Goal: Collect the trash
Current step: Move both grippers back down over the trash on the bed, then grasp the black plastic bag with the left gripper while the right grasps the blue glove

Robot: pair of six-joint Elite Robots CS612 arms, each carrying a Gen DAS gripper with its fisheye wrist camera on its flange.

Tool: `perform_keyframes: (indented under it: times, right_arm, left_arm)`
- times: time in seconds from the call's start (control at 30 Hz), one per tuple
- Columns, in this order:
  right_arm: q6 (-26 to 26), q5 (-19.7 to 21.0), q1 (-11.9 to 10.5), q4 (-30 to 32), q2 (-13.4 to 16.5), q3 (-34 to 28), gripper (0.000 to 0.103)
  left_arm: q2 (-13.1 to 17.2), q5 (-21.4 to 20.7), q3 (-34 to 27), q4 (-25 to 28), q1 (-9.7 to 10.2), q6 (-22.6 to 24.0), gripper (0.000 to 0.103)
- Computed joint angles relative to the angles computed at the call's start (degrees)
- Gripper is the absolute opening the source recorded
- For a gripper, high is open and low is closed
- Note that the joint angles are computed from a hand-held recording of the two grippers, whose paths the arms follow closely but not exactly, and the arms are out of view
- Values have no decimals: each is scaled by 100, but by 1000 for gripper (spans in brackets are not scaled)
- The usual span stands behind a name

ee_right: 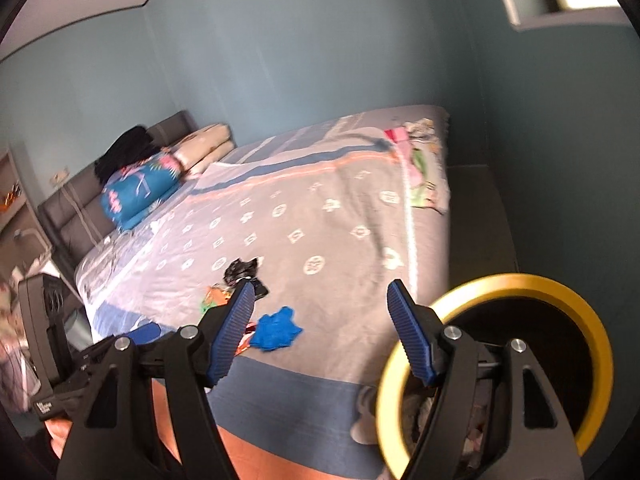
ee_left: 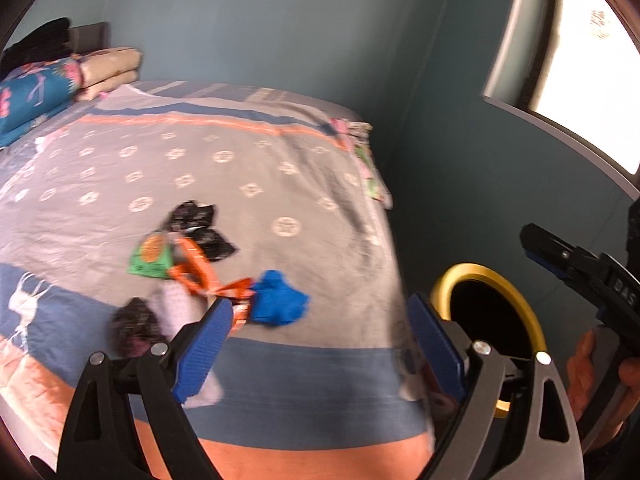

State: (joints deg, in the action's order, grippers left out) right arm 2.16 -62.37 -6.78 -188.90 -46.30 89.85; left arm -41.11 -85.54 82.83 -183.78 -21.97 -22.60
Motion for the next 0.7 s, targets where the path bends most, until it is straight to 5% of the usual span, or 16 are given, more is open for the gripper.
perform_keyframes:
  times: [0.37, 0.7]
  right_arm:
    - [-446, -161, 420, 654, 347, -529, 66]
    - [-702, -401, 696, 1584, 796, -1141, 66]
  left_arm:
    - [27, 381, 202, 201, 284, -378, 87]
    - [237, 310, 133, 505, 519, -788, 87]
